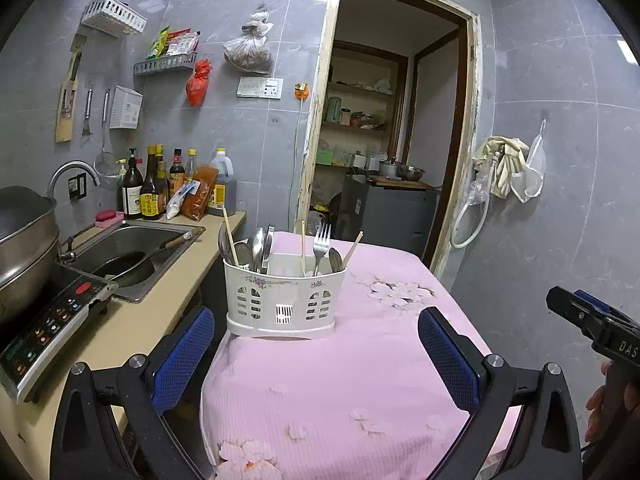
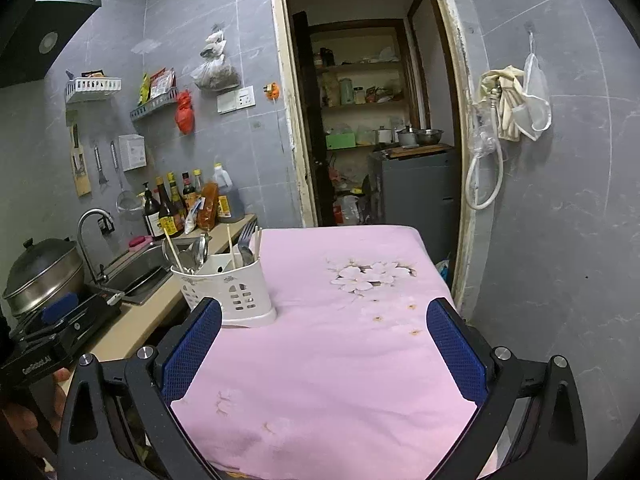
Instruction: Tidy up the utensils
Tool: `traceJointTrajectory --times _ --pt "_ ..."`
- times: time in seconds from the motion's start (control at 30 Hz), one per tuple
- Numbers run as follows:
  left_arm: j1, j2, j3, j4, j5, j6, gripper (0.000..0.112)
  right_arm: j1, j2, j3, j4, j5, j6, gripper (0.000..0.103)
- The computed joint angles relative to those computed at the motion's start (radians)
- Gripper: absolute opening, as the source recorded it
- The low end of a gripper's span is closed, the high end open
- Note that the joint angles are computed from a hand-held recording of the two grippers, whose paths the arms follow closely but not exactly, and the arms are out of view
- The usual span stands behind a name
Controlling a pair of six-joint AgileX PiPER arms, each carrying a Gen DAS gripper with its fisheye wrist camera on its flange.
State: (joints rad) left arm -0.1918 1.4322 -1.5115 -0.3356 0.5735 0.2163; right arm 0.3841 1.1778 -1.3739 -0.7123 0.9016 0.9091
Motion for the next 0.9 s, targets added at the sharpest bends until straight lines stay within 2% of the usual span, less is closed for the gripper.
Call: traceJointTrajectory --times 0.9 --pt "0.016 -0.029 0.031 -0.016 -0.007 0.021 0.103 0.044 -0.006 -0.011 -0.016 0.041 0.008 0.101"
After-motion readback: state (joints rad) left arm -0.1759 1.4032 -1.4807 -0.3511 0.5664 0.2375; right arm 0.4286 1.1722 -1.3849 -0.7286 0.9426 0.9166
